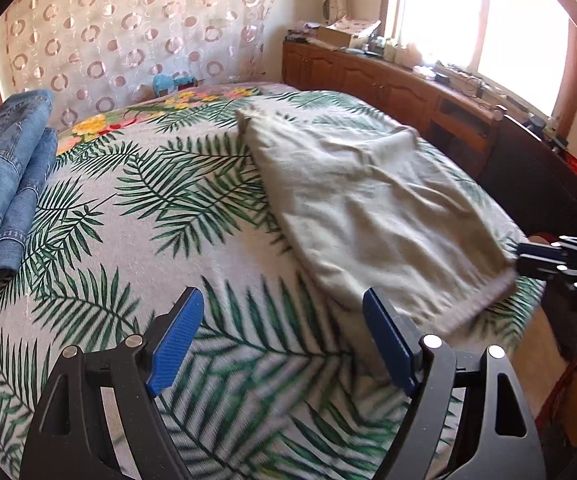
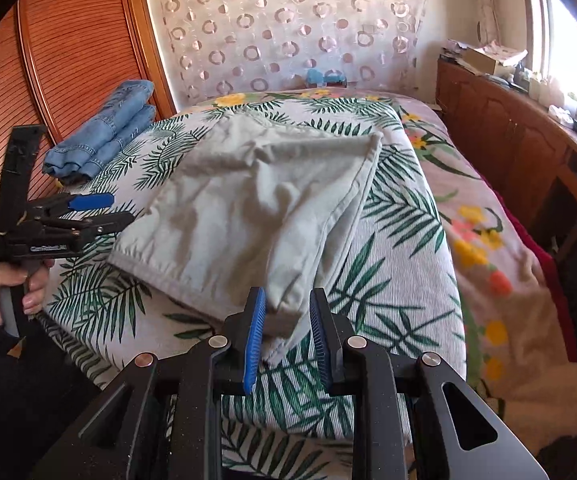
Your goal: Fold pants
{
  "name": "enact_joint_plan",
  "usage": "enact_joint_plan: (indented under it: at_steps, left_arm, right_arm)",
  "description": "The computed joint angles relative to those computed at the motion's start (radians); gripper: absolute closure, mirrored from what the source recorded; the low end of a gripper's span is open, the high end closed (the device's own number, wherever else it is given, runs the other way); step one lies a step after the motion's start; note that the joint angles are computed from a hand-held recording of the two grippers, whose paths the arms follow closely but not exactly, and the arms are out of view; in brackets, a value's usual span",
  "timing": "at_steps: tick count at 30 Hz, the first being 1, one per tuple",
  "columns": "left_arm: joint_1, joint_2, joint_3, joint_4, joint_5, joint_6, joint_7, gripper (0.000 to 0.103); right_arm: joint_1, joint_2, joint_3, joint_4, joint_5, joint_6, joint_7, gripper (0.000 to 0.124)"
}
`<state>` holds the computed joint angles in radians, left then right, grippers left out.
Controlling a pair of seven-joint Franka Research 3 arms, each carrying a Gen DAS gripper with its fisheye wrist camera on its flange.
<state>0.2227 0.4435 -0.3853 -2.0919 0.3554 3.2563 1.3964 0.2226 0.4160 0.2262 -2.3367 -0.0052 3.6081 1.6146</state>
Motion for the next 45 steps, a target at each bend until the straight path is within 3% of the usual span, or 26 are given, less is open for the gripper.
enact_joint_plan:
  at_steps: [3,8,10,13,17,22,25,28,32,36,39,42,45]
  left_arm:
    - [0.039,-0.019,-0.046,-0.042,0.017,0.029,0.001,0.021]
    - [0.025,-0.020,-0.042,-0.045,0.045,0.017,-0.015,0.021]
    - [0.023,-0.013,-0.042,-0.037,0.043,0.002,-0.013,0.021]
    - [0.026,-0.010,-0.047,-0.037,0.036,-0.001,-0.004,0.021]
    - [0.024,-0.008,-0.043,-0.038,0.029,0.006,0.003,0.021]
    - [0.045,-0.007,-0.059,-0.047,0.038,0.029,-0.003,0.021]
    - [0.083,-0.003,-0.091,-0.052,0.058,0.039,-0.012,0.032]
    - [0.163,0.017,-0.171,-0.050,0.086,0.026,-0.017,0.047]
    - [0.234,0.037,-0.251,-0.057,0.106,0.015,0.001,0.056]
    - [0.281,0.062,-0.307,-0.052,0.107,-0.006,0.025,0.067]
    - [0.244,0.057,-0.275,-0.045,0.080,-0.030,0.033,0.068]
    - [0.276,0.075,-0.310,-0.045,0.053,-0.030,0.062,0.068]
    - [0.273,0.073,-0.309,-0.048,0.039,-0.024,0.074,0.068]
  right_arm:
    - [-0.056,-0.010,0.036,-0.026,-0.061,0.007,0.044,0.100]
    - [-0.130,-0.001,0.077,-0.029,-0.164,0.027,0.138,0.101]
    - [-0.112,0.002,0.062,-0.031,-0.167,0.049,0.141,0.112]
    - [-0.075,-0.013,0.033,-0.052,-0.157,0.091,0.126,0.116]
    - [-0.040,-0.031,0.011,-0.086,-0.144,0.118,0.123,0.117]
    - [0.011,-0.023,-0.016,-0.072,-0.089,0.075,0.089,0.117]
    - [0.034,-0.012,-0.023,-0.052,-0.035,0.068,0.070,0.117]
    - [0.076,-0.018,-0.042,-0.048,0.034,0.076,0.030,0.101]
    - [0.111,-0.008,-0.057,-0.034,0.111,0.090,-0.007,0.080]
    - [0.140,0.019,-0.068,-0.005,0.174,0.083,-0.045,0.080]
    - [0.198,0.038,-0.100,0.020,0.272,0.056,-0.102,0.080]
    - [0.187,0.051,-0.084,0.029,0.288,0.055,-0.106,0.080]
    - [0.161,0.048,-0.061,0.024,0.269,0.054,-0.094,0.080]
